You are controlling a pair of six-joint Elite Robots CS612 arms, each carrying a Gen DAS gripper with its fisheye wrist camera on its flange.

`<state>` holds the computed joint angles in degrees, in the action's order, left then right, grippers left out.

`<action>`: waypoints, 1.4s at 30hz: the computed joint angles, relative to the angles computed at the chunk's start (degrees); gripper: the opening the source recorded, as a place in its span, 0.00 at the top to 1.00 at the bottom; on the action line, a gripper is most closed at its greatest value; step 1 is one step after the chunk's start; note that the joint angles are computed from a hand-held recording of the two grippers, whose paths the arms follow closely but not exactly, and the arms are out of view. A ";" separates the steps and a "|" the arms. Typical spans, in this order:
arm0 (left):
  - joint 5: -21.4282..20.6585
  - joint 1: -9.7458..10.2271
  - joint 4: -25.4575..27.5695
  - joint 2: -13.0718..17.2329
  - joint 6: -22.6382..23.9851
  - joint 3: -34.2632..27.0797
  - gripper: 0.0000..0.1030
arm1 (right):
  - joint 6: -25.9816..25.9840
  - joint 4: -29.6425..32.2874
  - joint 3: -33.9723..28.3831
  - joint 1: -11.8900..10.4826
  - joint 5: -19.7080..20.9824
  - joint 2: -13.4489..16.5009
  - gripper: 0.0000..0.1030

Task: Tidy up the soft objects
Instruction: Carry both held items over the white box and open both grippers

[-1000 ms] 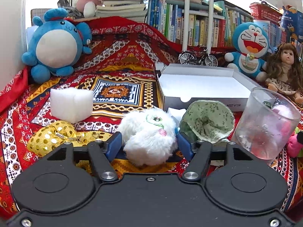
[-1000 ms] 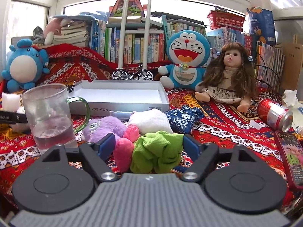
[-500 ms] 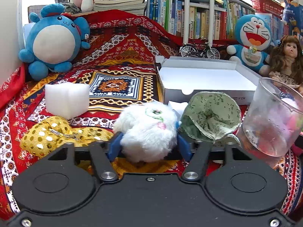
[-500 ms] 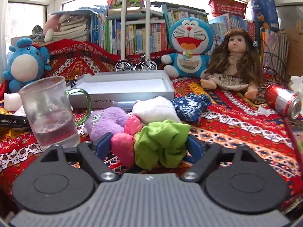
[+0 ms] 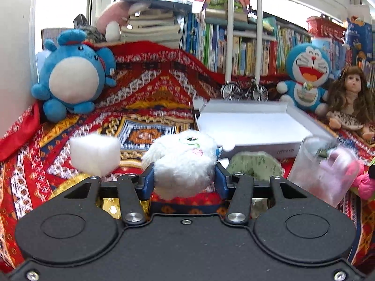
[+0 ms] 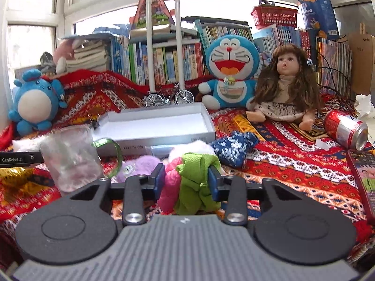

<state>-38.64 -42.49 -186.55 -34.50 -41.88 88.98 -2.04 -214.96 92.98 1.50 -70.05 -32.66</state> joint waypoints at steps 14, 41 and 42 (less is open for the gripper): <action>-14.35 4.32 -7.52 -1.29 7.97 -3.56 0.53 | 6.62 6.60 -9.28 -1.16 10.25 0.51 0.60; -29.51 9.03 19.04 7.10 12.51 -23.34 0.53 | 3.41 37.74 -28.70 2.26 12.26 8.16 0.60; -29.77 9.07 19.30 7.18 12.38 -23.45 0.53 | 3.15 37.93 -28.69 2.30 12.17 8.15 0.60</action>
